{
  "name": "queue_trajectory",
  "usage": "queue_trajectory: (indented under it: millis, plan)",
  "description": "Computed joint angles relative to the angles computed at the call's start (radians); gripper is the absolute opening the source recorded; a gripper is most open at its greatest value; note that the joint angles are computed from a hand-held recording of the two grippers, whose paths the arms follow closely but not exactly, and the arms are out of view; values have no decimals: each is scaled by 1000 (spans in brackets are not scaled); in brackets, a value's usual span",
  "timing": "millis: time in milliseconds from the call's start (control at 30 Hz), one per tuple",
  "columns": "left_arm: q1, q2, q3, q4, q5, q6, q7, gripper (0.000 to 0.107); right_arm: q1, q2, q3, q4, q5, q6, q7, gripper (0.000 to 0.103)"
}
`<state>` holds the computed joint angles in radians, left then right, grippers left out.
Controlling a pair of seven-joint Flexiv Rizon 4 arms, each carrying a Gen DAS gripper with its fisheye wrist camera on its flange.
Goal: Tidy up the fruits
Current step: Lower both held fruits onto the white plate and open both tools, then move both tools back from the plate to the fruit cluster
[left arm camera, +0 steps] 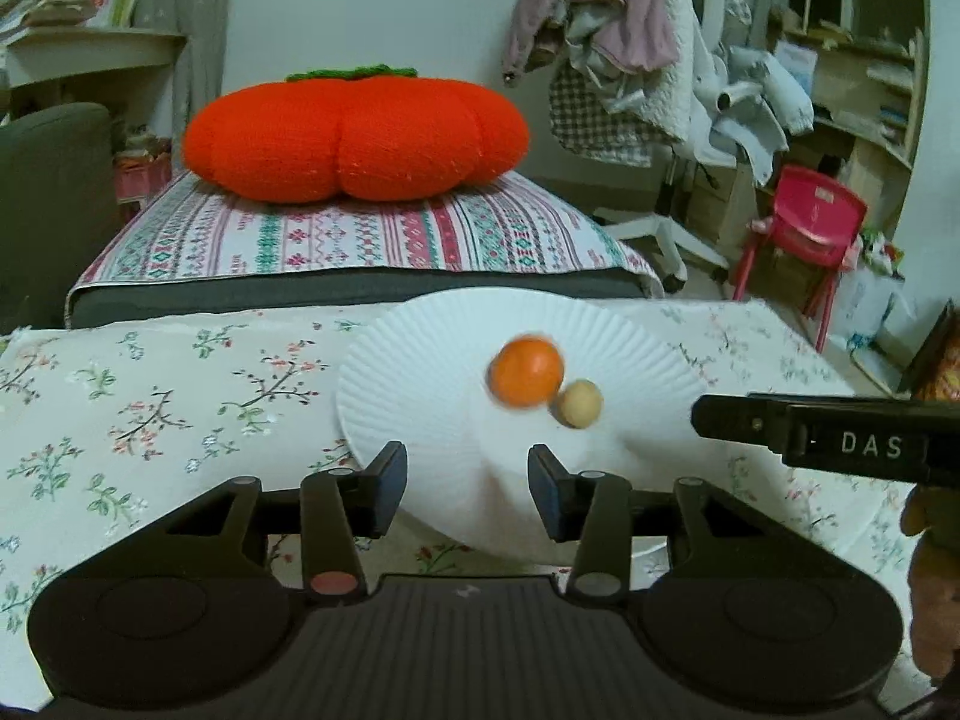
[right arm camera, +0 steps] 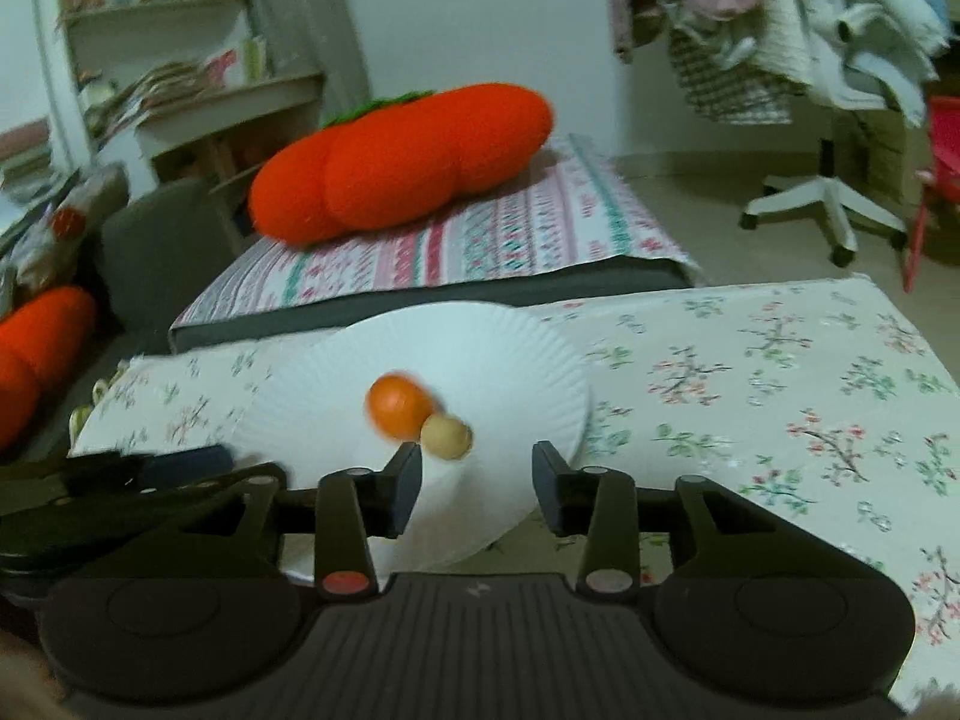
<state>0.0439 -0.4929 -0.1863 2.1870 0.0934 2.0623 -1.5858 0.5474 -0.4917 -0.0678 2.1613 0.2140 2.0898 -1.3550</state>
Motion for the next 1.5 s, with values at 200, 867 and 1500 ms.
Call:
queue_trajectory:
  millis: [200,867,1500]
  plan:
    - [33,77,-13,69,3,-15,-54,49,10,35,-3,25,42,-9,33,49]
    - [-204,259,174,323,-232,24,1,65,175,186,15,137,314,29,-28,76]
    - [-252,286,192,375,-312,-39,32,88,258,219,-47,209,317,-39,-65,87]
